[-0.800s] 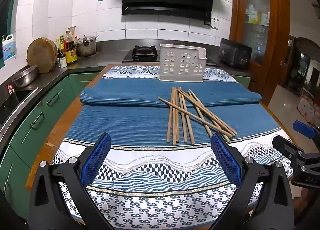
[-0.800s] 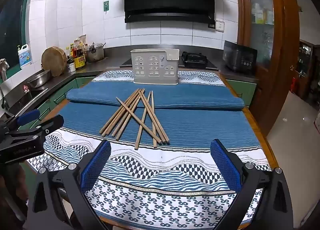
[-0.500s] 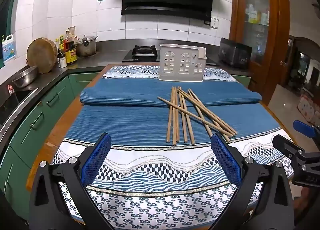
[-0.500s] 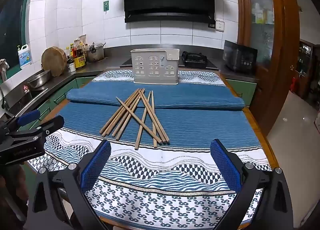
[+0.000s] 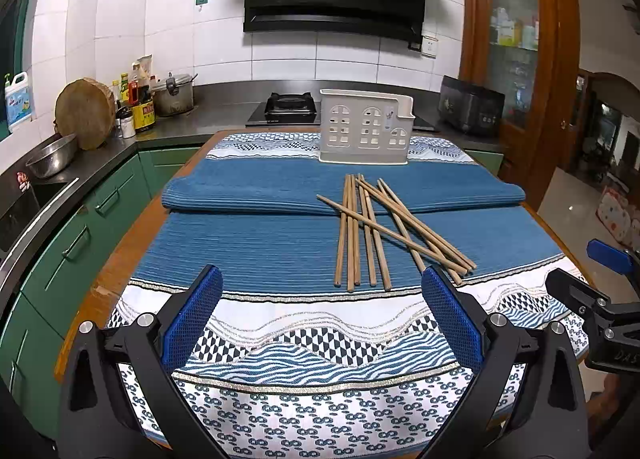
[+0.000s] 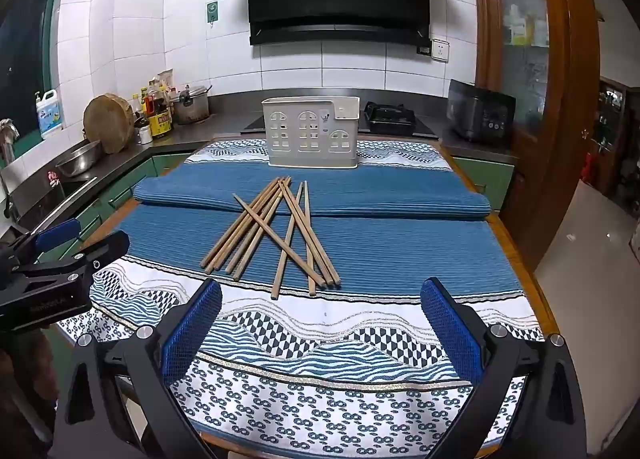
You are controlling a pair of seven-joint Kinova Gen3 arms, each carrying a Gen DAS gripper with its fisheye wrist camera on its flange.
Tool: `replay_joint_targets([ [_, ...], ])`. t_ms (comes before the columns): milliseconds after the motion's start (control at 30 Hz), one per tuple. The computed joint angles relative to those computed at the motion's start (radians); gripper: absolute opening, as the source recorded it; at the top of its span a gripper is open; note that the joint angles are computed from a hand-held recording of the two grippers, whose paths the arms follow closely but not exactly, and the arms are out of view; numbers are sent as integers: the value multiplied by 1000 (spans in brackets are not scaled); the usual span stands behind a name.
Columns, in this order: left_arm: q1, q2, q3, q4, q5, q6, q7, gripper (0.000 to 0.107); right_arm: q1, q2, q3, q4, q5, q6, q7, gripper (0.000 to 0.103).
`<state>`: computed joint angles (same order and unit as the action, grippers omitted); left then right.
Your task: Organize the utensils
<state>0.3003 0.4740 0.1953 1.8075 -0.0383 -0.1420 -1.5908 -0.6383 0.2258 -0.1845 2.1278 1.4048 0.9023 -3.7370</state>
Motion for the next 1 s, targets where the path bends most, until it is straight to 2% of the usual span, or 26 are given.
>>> replay_joint_targets([
  [1000,17,-1,-17,-4,7,3,-6,98,10,6,6,-9,12,-15,-2,96],
])
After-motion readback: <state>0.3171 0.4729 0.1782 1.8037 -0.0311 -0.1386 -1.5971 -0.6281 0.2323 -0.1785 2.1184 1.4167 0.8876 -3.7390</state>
